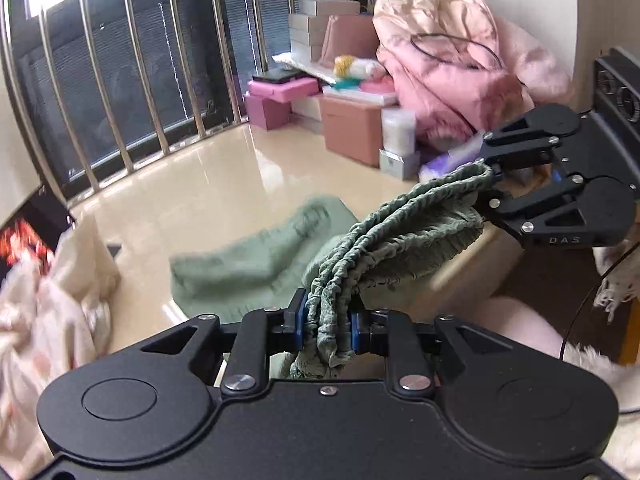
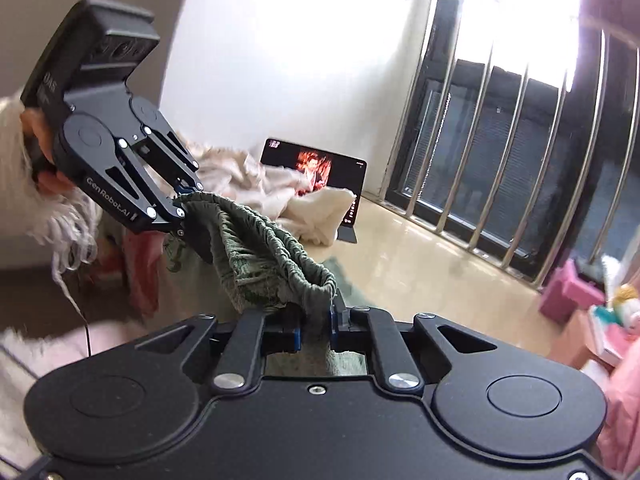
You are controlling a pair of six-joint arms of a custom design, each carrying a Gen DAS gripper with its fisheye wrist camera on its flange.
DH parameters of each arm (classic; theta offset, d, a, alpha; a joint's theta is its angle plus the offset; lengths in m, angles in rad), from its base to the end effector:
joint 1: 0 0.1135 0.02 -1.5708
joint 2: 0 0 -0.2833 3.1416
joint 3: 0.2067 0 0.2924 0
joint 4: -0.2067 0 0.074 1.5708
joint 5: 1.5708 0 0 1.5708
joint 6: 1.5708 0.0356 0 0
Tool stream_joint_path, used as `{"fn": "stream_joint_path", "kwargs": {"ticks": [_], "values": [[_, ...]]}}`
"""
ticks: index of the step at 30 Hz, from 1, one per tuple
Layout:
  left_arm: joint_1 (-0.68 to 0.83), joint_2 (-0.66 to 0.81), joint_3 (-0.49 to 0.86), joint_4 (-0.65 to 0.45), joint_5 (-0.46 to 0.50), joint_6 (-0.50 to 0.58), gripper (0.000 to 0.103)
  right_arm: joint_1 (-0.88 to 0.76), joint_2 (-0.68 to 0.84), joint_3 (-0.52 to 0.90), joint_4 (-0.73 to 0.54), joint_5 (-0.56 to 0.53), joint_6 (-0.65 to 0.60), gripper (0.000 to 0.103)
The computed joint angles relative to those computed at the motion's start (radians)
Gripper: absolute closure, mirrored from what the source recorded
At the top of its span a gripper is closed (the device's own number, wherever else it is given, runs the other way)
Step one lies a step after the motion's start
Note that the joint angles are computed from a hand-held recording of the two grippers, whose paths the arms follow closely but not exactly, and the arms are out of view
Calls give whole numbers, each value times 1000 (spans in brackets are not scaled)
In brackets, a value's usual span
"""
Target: Fold clothes
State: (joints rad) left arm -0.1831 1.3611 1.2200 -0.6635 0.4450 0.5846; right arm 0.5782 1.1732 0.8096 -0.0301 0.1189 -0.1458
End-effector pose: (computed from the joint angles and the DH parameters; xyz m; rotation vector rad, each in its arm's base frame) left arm 0.3181 -0.0745 0.3333 1.0515 2.0457 -0.3238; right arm 0.2536 0.1605 0.2871 -0.6225 1.8641 0.1670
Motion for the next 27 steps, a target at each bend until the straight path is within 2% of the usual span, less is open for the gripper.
{"fn": "stream_joint_path", "kwargs": {"ticks": [3,4,6,7,9,11,12,13,14,16,19,21,23,27], "values": [[-51,191,185,14,-85,-58,79,-160,154,146,-42,-133,51,90],[-68,269,255,11,-123,-79,74,-195,229,203,-58,-135,58,87],[-98,450,401,42,-225,-146,49,-231,397,306,-79,-88,84,86],[-110,507,421,106,-289,-184,30,-239,489,361,-92,-50,102,86],[-129,629,480,208,-414,-253,28,-253,665,485,-132,19,145,85],[-125,689,487,275,-475,-317,28,-262,745,501,-105,47,206,78],[-106,680,456,292,-433,-345,28,-267,773,500,-83,51,235,75],[-87,671,426,309,-392,-373,28,-272,757,450,-20,28,258,63],[-68,660,393,328,-350,-398,28,-276,740,402,42,8,280,44],[-32,597,284,370,-286,-418,27,-268,683,306,147,13,306,29],[18,495,126,431,-217,-427,27,-250,576,192,249,18,329,20],[49,419,23,476,-185,-431,23,-225,504,142,271,28,328,13],[73,344,-65,510,-167,-444,12,-178,440,98,274,54,302,9],[124,185,-239,582,-134,-472,0,-50,380,73,229,101,225,5]]}}
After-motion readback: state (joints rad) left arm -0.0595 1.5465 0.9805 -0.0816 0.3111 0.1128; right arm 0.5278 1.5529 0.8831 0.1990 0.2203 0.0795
